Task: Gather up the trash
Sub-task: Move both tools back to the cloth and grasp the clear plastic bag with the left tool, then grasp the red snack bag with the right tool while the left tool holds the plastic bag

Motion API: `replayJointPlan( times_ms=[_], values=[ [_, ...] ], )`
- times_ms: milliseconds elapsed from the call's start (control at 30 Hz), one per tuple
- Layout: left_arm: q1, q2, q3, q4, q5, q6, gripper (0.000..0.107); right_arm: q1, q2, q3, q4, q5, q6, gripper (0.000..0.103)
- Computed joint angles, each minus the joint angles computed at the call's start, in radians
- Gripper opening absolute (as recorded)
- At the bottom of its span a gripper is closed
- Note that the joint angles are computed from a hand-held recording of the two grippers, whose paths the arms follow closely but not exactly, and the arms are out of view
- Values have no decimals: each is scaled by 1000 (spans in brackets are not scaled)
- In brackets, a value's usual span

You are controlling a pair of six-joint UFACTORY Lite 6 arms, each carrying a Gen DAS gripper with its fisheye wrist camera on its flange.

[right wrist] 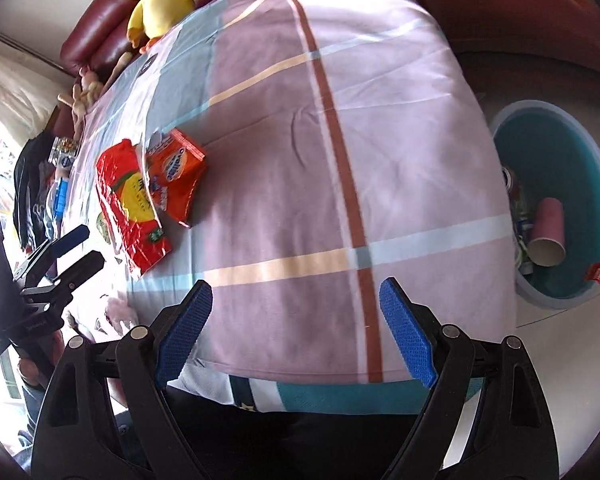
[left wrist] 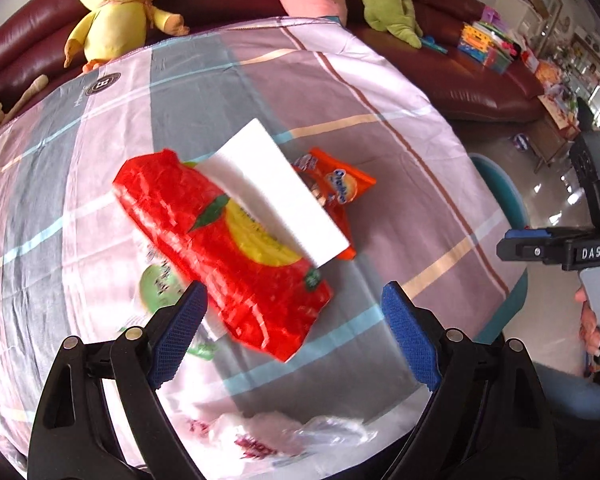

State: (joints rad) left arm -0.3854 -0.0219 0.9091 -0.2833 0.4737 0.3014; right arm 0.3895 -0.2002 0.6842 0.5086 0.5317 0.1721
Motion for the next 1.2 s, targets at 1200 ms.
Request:
replayJointPlan(
  times_ms=[1200],
  values=[
    [694, -215, -318, -683, 253, 1077, 49, 379, 702, 918, -393, 198, 354, 82]
  ],
)
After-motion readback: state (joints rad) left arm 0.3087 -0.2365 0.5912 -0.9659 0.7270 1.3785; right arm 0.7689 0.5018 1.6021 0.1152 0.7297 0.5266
